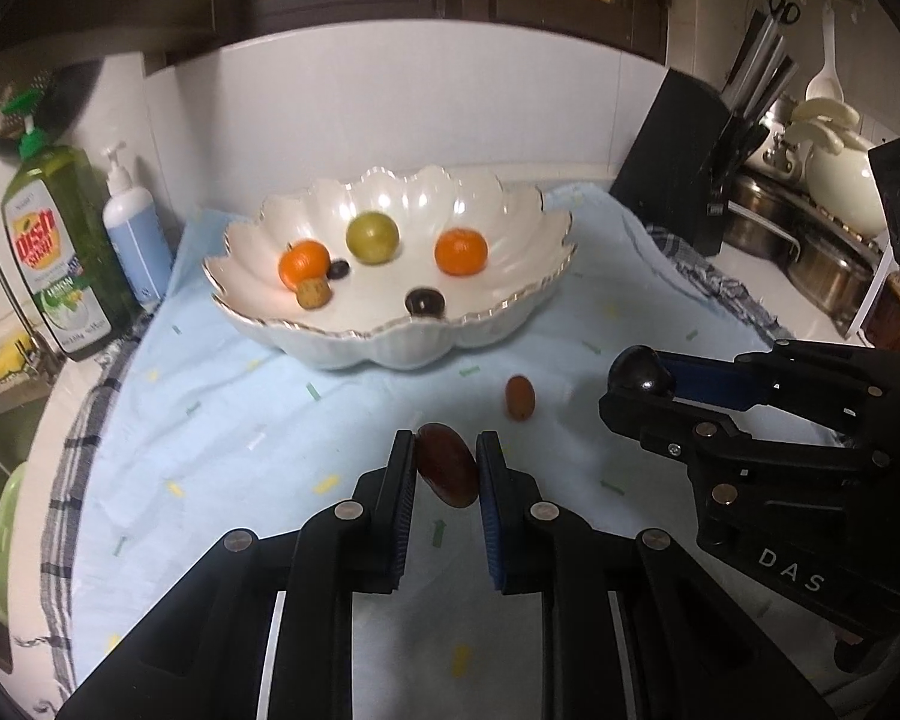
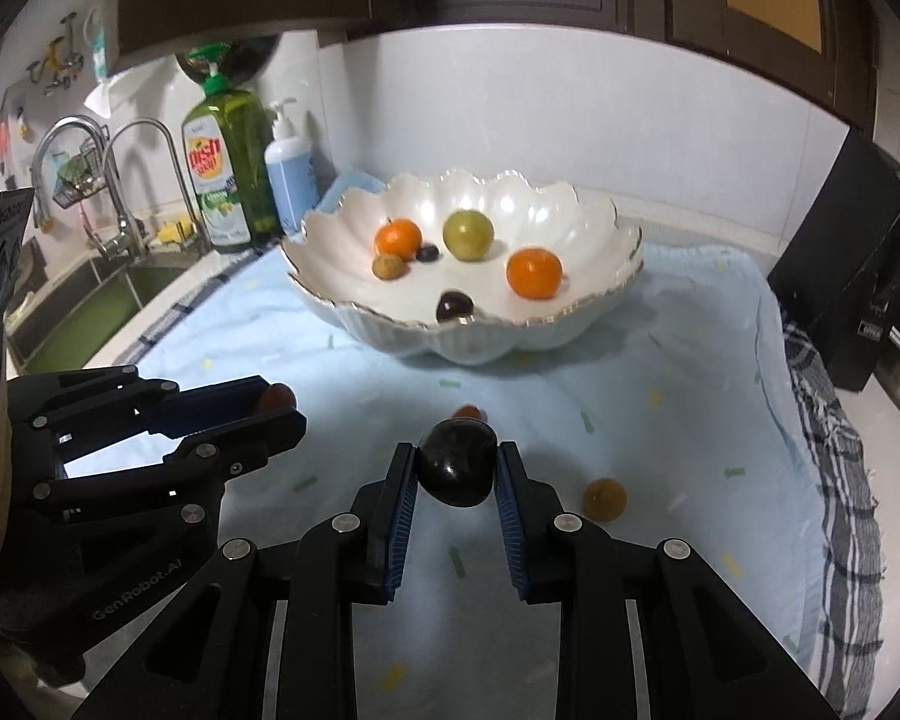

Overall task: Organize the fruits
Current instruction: 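Grasp the dark plum with the right gripper while the left gripper grasps the brown date, then carry the plum and date over the bowl and open both grippers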

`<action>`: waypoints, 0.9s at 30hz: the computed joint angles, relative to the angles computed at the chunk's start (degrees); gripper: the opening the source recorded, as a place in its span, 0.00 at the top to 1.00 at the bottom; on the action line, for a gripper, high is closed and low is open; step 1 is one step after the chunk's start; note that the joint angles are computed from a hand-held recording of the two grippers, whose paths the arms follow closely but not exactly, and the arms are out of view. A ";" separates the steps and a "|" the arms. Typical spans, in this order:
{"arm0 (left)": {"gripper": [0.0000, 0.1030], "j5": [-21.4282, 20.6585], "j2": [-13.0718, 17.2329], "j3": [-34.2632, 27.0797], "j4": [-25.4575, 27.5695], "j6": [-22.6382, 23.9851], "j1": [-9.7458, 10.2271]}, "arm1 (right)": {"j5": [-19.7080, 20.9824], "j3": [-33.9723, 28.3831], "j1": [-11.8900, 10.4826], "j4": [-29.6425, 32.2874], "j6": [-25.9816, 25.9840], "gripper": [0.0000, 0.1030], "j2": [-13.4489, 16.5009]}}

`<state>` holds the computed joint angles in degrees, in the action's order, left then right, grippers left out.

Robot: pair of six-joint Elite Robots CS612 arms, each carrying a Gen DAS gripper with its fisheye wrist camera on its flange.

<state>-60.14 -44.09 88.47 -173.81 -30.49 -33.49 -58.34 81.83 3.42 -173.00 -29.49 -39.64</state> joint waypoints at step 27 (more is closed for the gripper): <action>0.80 11.17 -1.81 -0.15 -8.25 5.14 -0.36 | 5.93 -3.32 -0.11 -9.58 8.85 0.73 0.26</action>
